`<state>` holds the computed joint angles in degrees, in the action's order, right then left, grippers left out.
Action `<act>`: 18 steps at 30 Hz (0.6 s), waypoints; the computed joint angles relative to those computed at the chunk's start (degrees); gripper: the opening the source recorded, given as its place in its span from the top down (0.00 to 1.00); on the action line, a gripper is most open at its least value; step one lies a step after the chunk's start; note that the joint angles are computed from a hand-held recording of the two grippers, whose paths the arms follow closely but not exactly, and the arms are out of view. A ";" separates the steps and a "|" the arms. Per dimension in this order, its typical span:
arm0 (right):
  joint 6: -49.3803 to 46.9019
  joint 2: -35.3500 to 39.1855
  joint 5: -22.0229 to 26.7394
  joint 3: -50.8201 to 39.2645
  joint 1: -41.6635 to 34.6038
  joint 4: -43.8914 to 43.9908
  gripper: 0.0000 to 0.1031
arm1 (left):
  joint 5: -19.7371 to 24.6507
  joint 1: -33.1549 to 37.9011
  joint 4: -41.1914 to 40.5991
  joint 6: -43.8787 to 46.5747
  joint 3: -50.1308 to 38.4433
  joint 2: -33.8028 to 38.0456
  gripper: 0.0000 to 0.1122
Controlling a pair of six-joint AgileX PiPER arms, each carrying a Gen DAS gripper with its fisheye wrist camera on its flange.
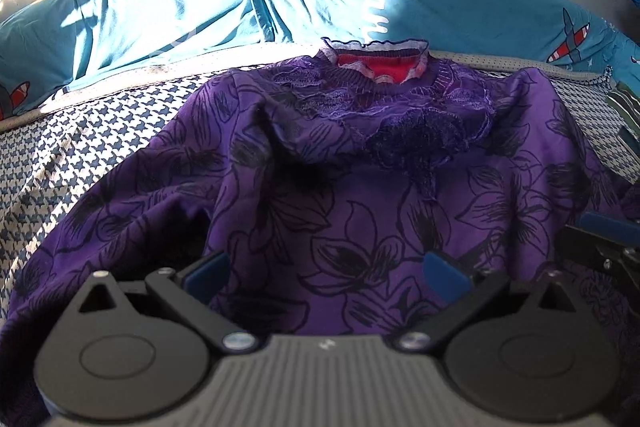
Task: Fold clothes
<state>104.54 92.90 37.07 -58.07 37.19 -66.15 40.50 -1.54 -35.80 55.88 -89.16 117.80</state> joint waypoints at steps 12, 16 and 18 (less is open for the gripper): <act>12.70 -3.60 3.73 4.58 -10.86 -8.16 0.59 | -0.54 -3.09 4.95 -7.57 -7.35 5.90 0.08; 14.43 -3.09 3.97 5.22 -15.81 -9.61 0.59 | 0.71 -3.00 5.58 -8.96 -9.19 7.19 0.08; 15.12 -2.36 3.53 5.27 -18.44 -10.92 0.59 | 1.34 -2.77 5.25 -8.65 -9.61 7.42 0.08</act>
<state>119.66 90.53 40.61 -52.80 18.75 -77.07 41.84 -4.31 -30.55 47.23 -98.77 125.22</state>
